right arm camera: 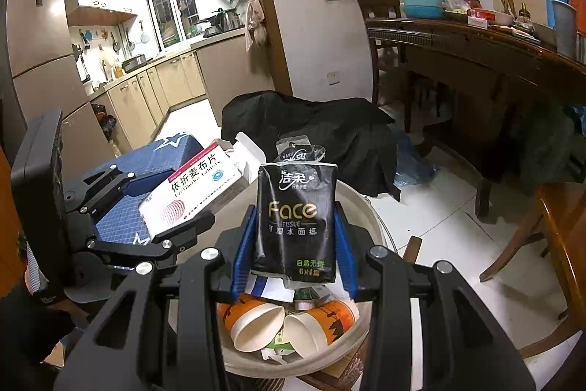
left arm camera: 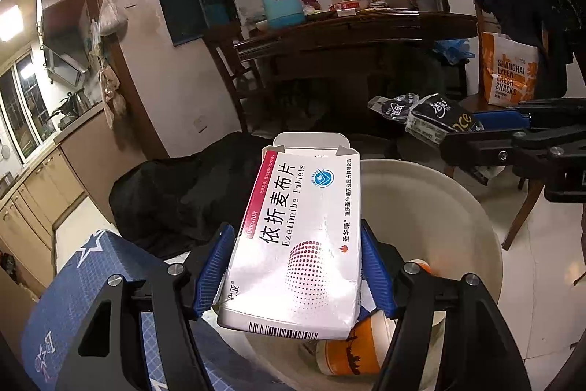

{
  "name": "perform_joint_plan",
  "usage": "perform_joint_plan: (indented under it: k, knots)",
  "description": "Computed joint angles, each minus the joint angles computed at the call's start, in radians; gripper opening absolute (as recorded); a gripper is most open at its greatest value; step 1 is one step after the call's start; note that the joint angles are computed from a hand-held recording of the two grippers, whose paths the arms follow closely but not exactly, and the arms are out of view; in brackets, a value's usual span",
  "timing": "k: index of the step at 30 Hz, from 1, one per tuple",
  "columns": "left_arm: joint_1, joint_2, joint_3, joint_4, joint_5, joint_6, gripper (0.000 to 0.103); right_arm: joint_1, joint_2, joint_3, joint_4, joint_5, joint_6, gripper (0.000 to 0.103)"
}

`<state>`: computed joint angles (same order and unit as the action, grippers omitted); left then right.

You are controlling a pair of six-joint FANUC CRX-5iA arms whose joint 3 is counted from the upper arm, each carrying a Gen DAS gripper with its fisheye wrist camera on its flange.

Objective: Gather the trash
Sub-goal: 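Open both tools to drop the box and tissue pack into the bucket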

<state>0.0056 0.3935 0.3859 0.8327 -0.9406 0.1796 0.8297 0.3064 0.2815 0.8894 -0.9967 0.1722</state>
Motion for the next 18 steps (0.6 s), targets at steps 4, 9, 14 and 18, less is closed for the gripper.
perform_joint_plan:
  k: [4, 9, 14, 18]
  knots:
    - [0.009, 0.025, 0.032, 0.015, -0.059, -0.004, 0.068, -0.007, -0.003, 0.000, -0.032, 0.026, 0.015, 0.038]
    - [0.021, 0.076, 0.089, 0.050, -0.127, 0.042, 0.070, -0.024, -0.007, -0.008, -0.058, 0.058, 0.016, 0.045]
    - [0.031, 0.104, 0.124, 0.059, -0.167, 0.053, 0.076, -0.029, -0.022, -0.037, -0.046, 0.073, -0.015, 0.056]
    - [0.032, 0.088, 0.097, 0.069, -0.146, 0.036, 0.076, -0.023, -0.029, -0.047, -0.033, 0.066, -0.030, 0.056]
